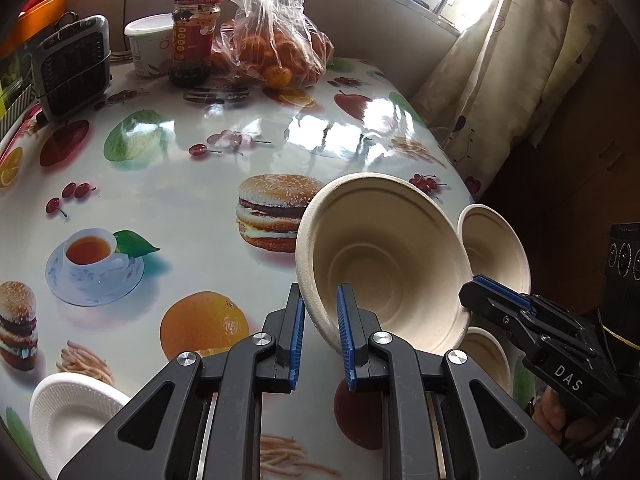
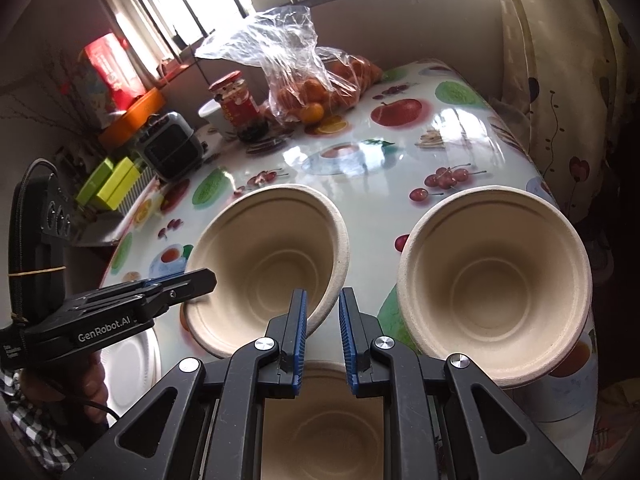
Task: Organize plates and bowls
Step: 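Carry the held bowl with the left tool onto another bowl while the right tool carries its bowl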
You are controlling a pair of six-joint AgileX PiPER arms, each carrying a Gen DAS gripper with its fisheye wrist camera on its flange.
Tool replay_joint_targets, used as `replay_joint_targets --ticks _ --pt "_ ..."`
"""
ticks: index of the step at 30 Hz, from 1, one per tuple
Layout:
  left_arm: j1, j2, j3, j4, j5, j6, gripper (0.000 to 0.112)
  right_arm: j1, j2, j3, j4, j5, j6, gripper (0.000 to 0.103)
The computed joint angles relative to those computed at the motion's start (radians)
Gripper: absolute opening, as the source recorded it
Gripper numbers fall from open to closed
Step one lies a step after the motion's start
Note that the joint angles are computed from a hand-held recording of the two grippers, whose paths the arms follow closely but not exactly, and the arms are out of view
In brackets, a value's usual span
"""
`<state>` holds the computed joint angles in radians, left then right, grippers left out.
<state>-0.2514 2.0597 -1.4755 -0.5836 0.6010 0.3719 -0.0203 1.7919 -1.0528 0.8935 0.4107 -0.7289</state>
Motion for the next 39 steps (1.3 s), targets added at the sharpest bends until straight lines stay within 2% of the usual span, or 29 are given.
replay_joint_targets --ticks 21,39 --pt "-0.022 -0.120 0.131 -0.078 -0.043 0.096 0.017 -0.014 -0.179 0.172 0.136 -0.034 -0.104 0.016" --pt "-0.075 -0.184 0.223 -0.124 -0.049 0.174 0.017 -0.039 -0.368 0.360 0.178 -0.084 -0.114 0.016"
